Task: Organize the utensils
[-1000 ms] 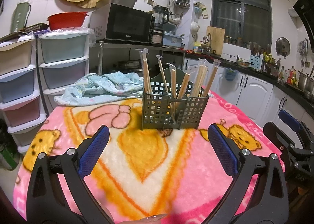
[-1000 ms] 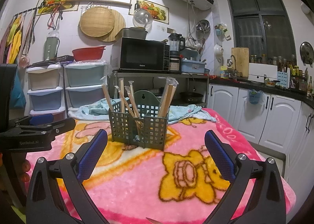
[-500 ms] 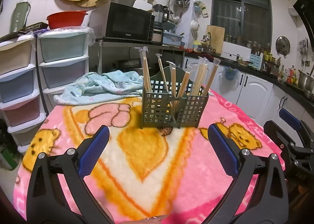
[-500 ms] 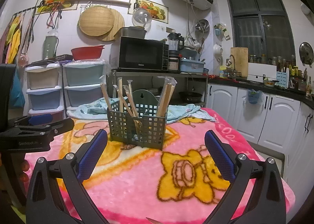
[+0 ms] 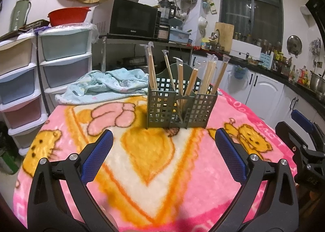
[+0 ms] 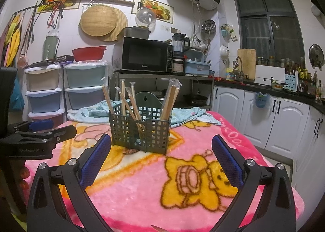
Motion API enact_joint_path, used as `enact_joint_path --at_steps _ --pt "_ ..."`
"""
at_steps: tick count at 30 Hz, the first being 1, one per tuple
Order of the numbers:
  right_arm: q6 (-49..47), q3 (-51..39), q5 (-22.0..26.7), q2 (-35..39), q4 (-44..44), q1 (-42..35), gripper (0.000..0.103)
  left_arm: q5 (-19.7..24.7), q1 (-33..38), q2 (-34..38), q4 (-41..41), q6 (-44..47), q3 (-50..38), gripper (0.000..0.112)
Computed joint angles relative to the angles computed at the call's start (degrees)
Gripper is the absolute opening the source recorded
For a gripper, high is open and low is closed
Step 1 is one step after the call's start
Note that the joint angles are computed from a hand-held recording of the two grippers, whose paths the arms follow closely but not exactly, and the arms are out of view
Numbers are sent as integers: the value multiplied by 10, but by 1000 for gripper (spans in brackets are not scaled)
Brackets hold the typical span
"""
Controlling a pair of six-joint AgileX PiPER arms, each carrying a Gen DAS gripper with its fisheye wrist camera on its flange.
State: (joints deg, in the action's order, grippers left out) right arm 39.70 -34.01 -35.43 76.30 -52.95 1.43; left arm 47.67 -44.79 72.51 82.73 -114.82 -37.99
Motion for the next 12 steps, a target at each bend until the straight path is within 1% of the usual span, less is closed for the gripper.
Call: enact_joint_path --at_steps 4,7,11,12 --pt "4 -1 4 0 -4 1 97 -16 5 -8 13 -7 5 92" --pt "11 -4 0 4 -12 -7 97 -30 20 -8 6 -1 3 92" --pt "24 -20 7 20 -13 -16 97 -88 88 -14 -34 39 -2 92" --pt "44 -33 14 29 -26 -24 97 -103 112 -15 -48 56 -4 92"
